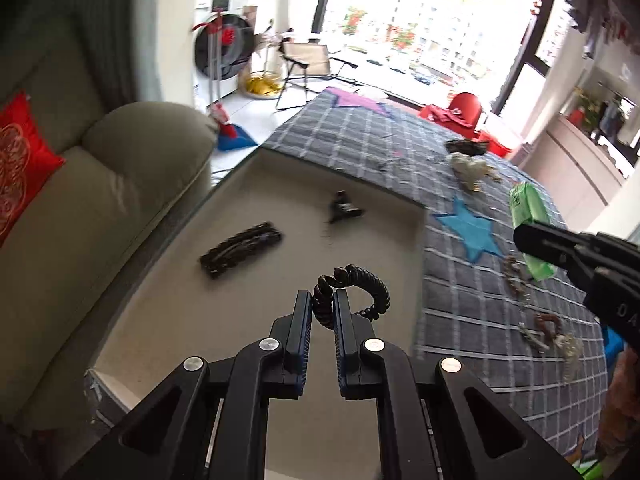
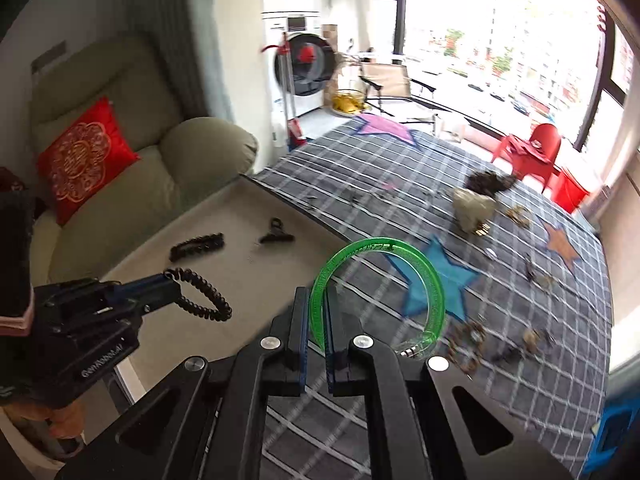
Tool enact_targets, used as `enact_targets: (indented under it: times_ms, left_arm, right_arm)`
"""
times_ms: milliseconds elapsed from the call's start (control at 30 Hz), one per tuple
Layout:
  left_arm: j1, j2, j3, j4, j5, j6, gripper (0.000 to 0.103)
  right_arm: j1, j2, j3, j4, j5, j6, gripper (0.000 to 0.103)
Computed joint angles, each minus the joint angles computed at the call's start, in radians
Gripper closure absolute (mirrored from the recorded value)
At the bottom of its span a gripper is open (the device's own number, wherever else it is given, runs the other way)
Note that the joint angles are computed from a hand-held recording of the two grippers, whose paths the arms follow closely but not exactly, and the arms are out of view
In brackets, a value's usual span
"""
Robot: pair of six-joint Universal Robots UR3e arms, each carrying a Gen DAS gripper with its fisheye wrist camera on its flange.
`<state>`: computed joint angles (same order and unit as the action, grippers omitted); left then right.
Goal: Organize jewelry
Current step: 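Carry the hair tie and green bangle into the white tray and release both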
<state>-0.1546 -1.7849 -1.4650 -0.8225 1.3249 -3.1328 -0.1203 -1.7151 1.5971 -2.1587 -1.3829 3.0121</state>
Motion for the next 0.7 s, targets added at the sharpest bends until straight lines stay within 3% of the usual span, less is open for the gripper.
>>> enact_targets:
  times_ms: [333,700]
  left_arm:
    - [0.075,-0.074,-0.009,-0.007,0.010,-0.002,0.090]
    - [0.066,-0.120,0.030,-0.030,0.060,-0.002,0.090]
  right_arm:
    - [0.185,0.400,-0.334,0.009,-0.031,0.015,0.096]
    - [0.225,0.628,-0.535,0.135,0.007,0.006,0.096]
